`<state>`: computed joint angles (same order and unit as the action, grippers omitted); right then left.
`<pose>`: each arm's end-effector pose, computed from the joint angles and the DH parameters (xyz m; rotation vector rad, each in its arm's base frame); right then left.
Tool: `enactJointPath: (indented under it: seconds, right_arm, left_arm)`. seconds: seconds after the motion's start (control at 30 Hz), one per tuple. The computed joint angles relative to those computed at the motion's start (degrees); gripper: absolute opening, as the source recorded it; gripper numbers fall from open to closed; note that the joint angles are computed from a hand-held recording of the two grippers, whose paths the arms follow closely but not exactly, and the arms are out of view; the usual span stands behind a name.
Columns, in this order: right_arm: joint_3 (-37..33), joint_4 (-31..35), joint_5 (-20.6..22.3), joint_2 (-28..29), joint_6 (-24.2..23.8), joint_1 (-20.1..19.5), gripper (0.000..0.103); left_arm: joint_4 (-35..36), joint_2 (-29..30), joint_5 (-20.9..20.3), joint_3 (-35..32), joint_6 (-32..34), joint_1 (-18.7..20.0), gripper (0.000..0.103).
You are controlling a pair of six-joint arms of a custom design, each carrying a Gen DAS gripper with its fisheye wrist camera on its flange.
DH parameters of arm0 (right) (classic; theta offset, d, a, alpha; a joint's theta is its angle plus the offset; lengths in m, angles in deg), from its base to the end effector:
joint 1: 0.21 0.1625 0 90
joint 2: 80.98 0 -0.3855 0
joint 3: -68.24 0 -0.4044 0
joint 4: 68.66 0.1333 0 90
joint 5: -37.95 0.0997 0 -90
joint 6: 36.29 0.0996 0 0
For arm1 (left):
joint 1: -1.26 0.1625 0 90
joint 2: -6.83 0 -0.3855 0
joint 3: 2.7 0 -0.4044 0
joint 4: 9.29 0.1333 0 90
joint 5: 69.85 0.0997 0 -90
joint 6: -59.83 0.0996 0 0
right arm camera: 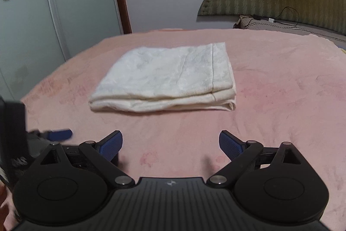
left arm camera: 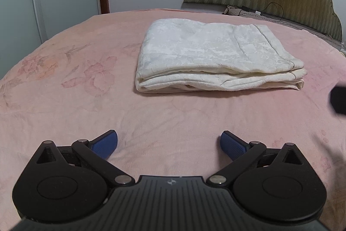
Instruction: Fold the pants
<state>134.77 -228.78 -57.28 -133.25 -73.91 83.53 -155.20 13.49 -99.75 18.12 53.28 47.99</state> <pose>0.0400 -0.7749 0.3946 0.6053 -2.3759 1.1635 -0.4247 -0.7716 -0.0650 0.3822 2.1624 -1.0286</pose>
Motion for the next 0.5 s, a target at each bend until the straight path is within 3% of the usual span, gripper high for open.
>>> enactJointPath:
  seconds: [0.17, 0.23, 0.3, 0.5]
  right_arm:
    - [-0.62, 10.31, 11.97, -3.39, 9.6, -1.13, 0.098]
    - [-1.39, 12.37, 15.44, -3.44, 11.01, -1.63, 0.102]
    - [-1.4, 8.94, 12.66, -2.57, 10.18, -1.19, 0.103]
    - [-4.45, -3.59, -5.02, 4.29, 3.86, 0.04, 0.103]
  left_arm:
    - [0.0, -0.02, -0.02, 0.03, -0.01, 0.0, 0.103]
    - [0.0, -0.02, -0.02, 0.03, -0.01, 0.0, 0.103]
    - [-0.02, -0.06, -0.02, 0.09, 0.0, 0.0, 0.103]
    - [-0.04, -0.09, -0.04, 0.15, -0.01, 0.0, 0.103]
